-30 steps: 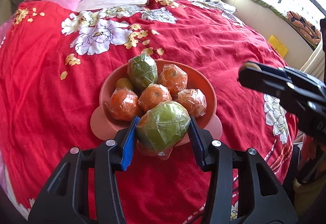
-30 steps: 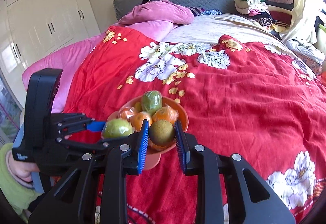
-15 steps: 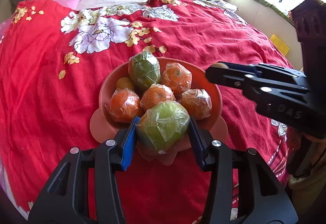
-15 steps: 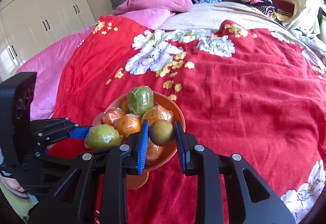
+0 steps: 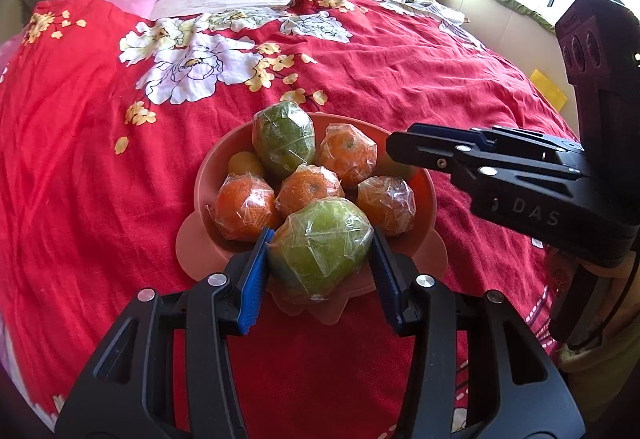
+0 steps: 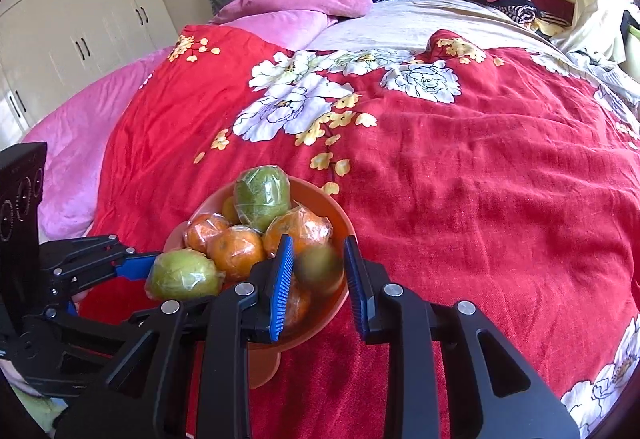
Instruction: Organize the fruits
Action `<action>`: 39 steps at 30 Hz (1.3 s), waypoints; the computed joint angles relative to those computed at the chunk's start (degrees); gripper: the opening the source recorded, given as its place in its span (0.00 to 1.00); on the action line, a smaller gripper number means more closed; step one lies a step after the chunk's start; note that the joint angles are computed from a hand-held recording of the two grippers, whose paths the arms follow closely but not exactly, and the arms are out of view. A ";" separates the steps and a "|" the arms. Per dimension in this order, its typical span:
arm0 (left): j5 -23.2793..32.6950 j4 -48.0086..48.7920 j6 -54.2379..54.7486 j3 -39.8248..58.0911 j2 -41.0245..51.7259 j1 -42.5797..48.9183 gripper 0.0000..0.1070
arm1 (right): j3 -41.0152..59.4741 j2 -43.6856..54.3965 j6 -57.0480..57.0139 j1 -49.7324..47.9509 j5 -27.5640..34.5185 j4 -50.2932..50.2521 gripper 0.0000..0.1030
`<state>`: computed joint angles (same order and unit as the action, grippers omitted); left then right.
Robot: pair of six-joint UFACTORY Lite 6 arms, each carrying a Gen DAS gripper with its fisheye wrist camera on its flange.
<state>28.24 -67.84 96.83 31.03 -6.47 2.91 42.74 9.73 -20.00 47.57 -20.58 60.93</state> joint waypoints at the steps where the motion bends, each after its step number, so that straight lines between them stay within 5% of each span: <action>1: -0.13 0.02 -0.11 -0.03 -0.06 -0.06 0.37 | -0.56 -0.70 1.00 -0.09 0.09 -0.86 0.34; 11: -0.56 -0.13 -0.20 -0.15 -0.20 -0.26 0.39 | -8.55 -12.39 -4.45 5.76 -4.62 10.54 0.56; 13: -0.89 -0.49 -0.24 -0.62 -1.29 -0.37 0.47 | -9.64 -14.85 -8.02 8.07 -6.29 15.17 0.59; 20: 1.37 2.55 -4.05 -1.20 -5.72 1.33 0.53 | -10.59 -21.61 -21.18 17.95 -15.59 31.62 0.73; 30: 9.26 11.13 -11.28 -5.59 -20.42 12.54 0.86 | -5.27 -22.28 -29.04 36.36 -32.48 45.31 0.92; 39: 26.90 16.25 -7.34 -11.12 -36.01 35.79 0.87 | 0.58 -14.47 -29.30 46.20 -39.87 53.45 0.95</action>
